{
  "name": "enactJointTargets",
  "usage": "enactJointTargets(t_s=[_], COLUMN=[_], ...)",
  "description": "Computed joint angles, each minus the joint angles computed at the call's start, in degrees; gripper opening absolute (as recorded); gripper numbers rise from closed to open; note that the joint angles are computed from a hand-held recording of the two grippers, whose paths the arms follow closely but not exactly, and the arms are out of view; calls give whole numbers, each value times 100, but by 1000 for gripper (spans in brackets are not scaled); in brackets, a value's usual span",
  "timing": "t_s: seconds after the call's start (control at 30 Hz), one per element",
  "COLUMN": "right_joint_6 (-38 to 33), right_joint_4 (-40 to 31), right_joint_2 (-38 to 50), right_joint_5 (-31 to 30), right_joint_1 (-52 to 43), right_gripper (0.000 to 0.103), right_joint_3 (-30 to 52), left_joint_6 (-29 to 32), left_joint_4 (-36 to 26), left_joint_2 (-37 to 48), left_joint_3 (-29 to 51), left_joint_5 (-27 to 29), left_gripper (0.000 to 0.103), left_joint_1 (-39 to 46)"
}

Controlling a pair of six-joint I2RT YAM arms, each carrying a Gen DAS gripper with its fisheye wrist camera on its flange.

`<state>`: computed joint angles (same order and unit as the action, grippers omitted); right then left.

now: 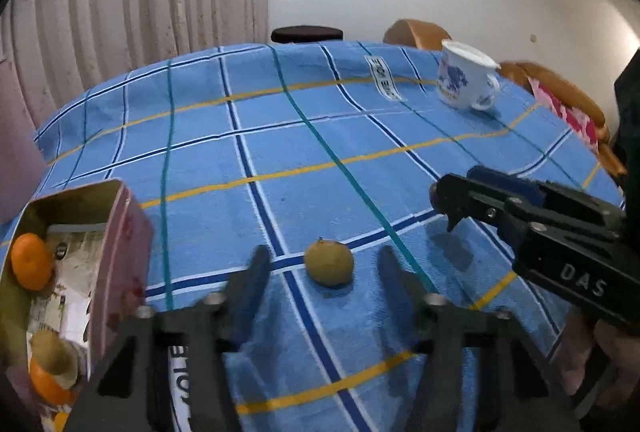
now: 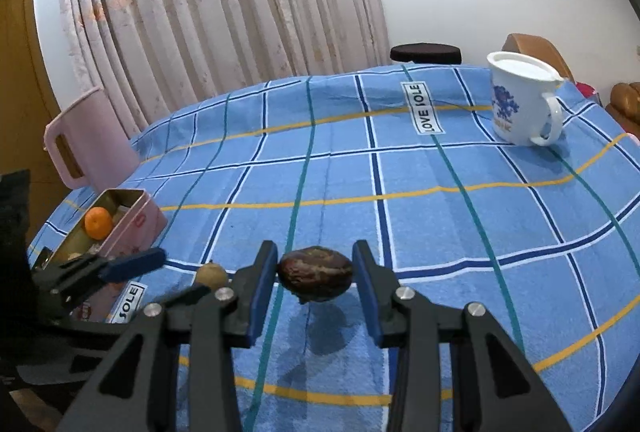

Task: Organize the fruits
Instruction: 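Grasp the small brown kiwi with the left gripper while the right grasps a dark date, then carry the kiwi and date over the tin box with both grippers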

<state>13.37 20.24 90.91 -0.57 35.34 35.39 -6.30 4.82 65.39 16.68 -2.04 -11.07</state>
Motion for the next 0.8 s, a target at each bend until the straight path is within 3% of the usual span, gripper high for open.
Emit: enactJointTargets(t_s=[0.1, 0.2, 0.33, 0.8], right_joint_6=[-20, -15, -28, -190], right_joint_4=[26, 98, 213, 862], right_joint_2=[21, 7, -51, -402], right_joint_5=[-106, -194, -203, -171], right_joint_1=[-18, -52, -33, 84], right_gripper=[42, 42, 42, 42], right_joint_3=[-2, -42, -123, -582], left_joint_6=[0, 3, -26, -179], left_joint_4=[4, 66, 157, 257], left_joint_2=[454, 510, 457, -1142], left_joint_3=[204, 216, 162, -541], left_joint_5=[225, 349, 288, -465], left_gripper=[42, 30, 30, 30], left_joint_1=[36, 154, 85, -130])
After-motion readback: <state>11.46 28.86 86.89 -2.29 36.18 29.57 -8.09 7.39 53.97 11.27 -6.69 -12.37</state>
